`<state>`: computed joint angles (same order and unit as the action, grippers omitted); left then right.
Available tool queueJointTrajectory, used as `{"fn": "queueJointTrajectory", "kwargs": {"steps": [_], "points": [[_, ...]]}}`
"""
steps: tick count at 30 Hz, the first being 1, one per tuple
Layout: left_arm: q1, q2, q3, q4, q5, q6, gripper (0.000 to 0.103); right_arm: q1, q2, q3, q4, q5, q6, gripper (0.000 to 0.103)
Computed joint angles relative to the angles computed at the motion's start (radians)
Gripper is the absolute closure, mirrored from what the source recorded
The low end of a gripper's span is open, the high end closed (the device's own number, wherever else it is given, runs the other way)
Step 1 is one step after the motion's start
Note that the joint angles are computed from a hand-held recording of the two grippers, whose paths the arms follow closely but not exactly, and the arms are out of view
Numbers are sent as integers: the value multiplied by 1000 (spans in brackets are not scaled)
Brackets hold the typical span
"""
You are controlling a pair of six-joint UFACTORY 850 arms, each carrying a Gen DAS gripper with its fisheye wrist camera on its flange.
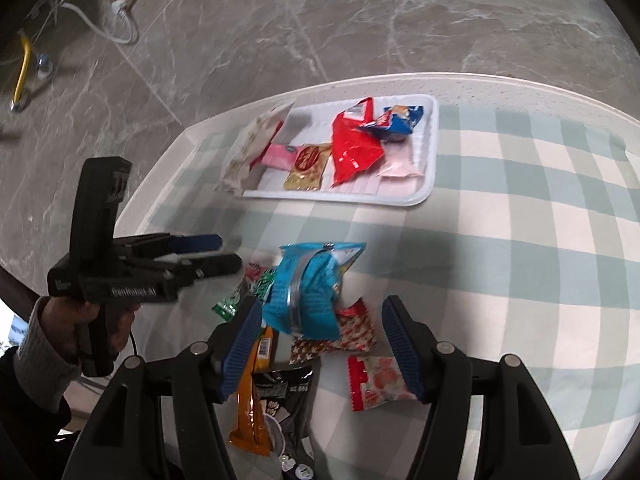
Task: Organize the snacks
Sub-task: 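Move both grippers back over the pile toward the green pack and blue chip bag, then grasp the green snack pack with the left gripper while the right gripper grasps the blue chip bag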
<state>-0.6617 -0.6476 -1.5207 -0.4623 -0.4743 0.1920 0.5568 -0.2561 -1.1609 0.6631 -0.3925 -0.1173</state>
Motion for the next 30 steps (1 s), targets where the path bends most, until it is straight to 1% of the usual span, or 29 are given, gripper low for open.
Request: {"fn": "queueJointTrajectory", "kwargs": {"steps": [4, 6, 8, 11, 12, 15, 18, 22, 28, 30], "points": [[-21, 0, 15, 37, 3, -25, 37, 14, -1, -2, -21, 4, 19, 37], [-22, -16, -1, 41, -7, -27, 37, 19, -1, -3, -27, 7, 24, 37], [-30, -29, -8, 80, -7, -60, 37, 22, -3, -6, -35, 9, 30, 37], [-29, -47, -25, 131, -16, -109, 37, 26, -7, -12, -46, 10, 35, 37], [-27, -60, -37, 128, -17, -110, 37, 28, -10, -15, -61, 11, 44, 37], [-18, -57, -24, 125, -3, -117, 37, 32, -18, -23, -83, 11, 54, 37], [-10, -53, -14, 184, 6, -182, 37, 35, -32, -34, -109, 6, 70, 36], [8, -45, -3, 174, 14, -178, 37, 37, -60, -57, -126, -5, 69, 35], [5, -38, -3, 174, 20, -151, 37, 40, -122, -114, -171, -38, 94, 35], [-1, -46, -15, 197, 15, -163, 37, 42, -142, -133, -185, -50, 105, 35]]}}
